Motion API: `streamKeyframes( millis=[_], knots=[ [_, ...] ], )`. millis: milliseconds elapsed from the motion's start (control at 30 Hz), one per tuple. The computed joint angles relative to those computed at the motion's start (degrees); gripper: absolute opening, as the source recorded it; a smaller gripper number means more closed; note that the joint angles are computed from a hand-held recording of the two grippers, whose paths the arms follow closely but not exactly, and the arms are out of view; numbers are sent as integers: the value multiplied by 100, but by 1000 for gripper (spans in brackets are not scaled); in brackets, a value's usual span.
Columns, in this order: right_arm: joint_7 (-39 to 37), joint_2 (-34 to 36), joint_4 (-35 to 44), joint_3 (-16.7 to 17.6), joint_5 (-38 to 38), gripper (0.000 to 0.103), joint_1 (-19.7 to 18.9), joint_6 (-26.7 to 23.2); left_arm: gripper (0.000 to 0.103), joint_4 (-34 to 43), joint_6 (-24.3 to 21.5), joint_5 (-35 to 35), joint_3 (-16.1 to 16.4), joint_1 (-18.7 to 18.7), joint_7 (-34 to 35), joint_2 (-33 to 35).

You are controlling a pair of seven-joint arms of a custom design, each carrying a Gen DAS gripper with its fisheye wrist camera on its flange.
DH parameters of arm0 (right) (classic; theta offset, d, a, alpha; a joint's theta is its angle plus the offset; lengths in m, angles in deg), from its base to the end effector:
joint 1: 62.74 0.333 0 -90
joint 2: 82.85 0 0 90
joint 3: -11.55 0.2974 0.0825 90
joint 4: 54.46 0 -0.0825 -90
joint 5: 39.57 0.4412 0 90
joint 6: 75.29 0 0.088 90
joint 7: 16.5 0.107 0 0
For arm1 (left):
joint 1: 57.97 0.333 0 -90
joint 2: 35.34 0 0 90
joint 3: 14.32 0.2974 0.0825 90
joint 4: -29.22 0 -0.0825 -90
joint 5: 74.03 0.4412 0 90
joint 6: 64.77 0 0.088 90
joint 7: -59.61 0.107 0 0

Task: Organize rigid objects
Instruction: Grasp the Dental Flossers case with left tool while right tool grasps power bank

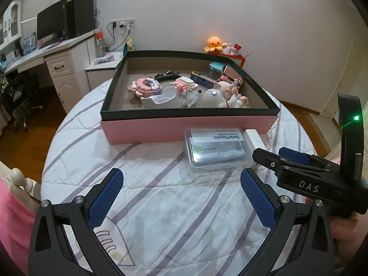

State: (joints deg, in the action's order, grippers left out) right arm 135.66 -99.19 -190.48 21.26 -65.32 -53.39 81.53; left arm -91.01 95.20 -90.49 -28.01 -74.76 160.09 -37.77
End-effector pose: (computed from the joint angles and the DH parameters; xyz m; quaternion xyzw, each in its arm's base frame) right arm 0.5166 0.1986 0.4562 -0.5233 0.7775 -0.1938 0.2901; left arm 0.5531 -0.3120 0.4783 -0.4801 0.7967 -0.3429 0.1310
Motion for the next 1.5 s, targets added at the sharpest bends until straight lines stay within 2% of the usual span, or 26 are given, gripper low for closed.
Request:
streamKeyframes(
  millis=[367,533,633,667,700,800,867,900,933,1033,1167,1400,1500],
  knots=[
    [-548,260,104,-163,361,61,87,145,103,356,-174,354,-95,-7,-209,363],
    [-1009,417,222,-283,628,40,193,296,103,459,-205,510,-123,-13,-326,454],
    [-1274,564,407,-250,612,39,240,76,103,482,-207,632,-125,-15,-454,483],
    [-1169,574,417,-215,475,40,207,69,103,488,-209,655,-123,-11,-476,492],
    [-1131,570,370,-230,491,44,220,191,103,501,-217,634,-127,-7,-475,504],
    [-975,554,263,-183,238,65,138,469,103,492,-173,828,-91,10,-737,500],
    [-1112,591,287,-192,172,69,162,464,103,510,-183,797,-90,38,-725,514],
    [-1420,610,294,-275,412,78,274,490,103,512,-191,557,-110,62,-554,512],
    [-1558,601,266,-322,585,80,325,551,103,511,-193,528,-110,66,-561,510],
    [-1329,534,177,-232,490,80,209,662,103,465,-93,574,-125,45,-564,475],
    [-685,434,187,-29,-107,80,-23,341,103,453,-82,728,-119,27,-628,488],
    [-522,645,564,-35,-515,81,124,-388,103,410,-51,980,-99,32,-782,553],
    [-493,729,705,-87,-647,82,234,-650,103,428,-24,819,-119,65,-589,599]
  ],
)
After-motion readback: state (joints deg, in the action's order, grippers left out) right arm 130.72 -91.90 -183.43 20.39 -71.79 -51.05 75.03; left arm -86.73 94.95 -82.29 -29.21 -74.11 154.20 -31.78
